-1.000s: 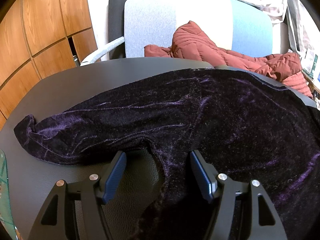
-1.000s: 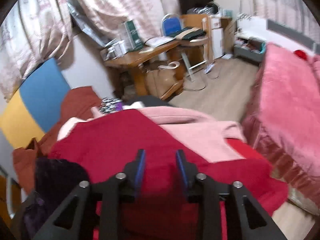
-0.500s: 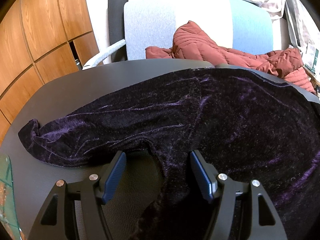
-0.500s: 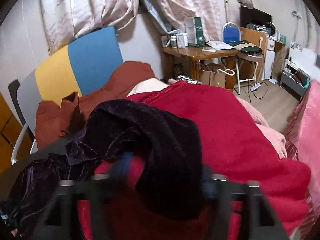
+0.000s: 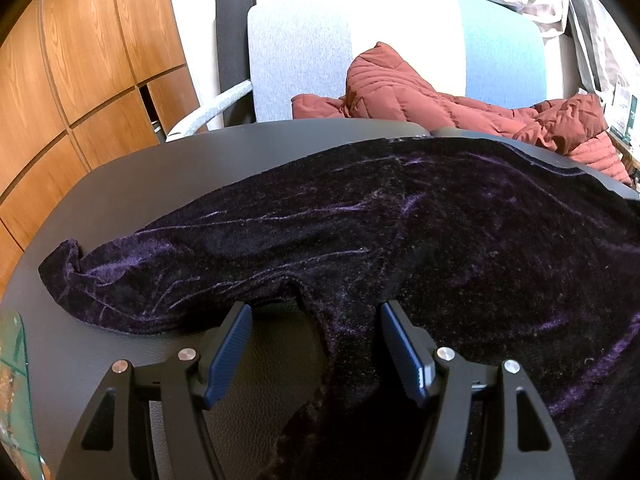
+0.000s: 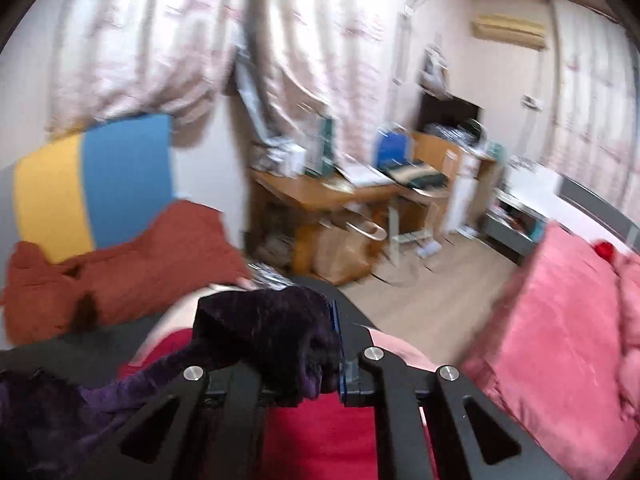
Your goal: Fold clothes
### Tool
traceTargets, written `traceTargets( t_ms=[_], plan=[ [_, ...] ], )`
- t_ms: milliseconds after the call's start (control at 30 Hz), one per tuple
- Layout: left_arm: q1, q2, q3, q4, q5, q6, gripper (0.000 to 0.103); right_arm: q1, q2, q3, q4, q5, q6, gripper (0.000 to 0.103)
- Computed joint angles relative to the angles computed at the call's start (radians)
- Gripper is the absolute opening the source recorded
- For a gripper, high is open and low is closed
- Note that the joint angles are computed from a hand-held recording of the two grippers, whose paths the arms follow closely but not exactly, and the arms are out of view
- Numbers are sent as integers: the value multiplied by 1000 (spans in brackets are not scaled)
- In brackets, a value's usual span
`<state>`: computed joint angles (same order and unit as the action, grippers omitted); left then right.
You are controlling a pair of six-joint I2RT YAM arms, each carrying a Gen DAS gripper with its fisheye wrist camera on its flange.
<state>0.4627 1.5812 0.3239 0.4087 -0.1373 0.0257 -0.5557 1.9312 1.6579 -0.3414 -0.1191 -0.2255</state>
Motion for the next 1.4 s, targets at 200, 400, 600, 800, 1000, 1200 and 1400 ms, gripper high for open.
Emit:
traceTargets(
  t_ms=[200,400,600,800,1000,1200,1400],
  plan=[
    [3,-1,0,0,0,6,69,-41,47,-32,1,67,40,74],
    [-8,-5,-4,1,-17,7,69,-80,-289,-475,326,-181,88,73],
    [-29,-13,-6,-5,-50,12,69,151,-598,-840,158,-399,-216,72],
    [10,-49,-23,-29,3,39,69,549,-442,-1034,228,-251,-231,68],
    [65,-54,-14,-62,67,43,75,503,-309,-1082,256,-272,-342,60],
    [38,-54,-26,-44,29,37,75,-60,-281,-721,23,-586,-299,69],
    [33,-53,-30,-37,21,33,76,-243,71,-161,17,-402,-140,69]
  ],
)
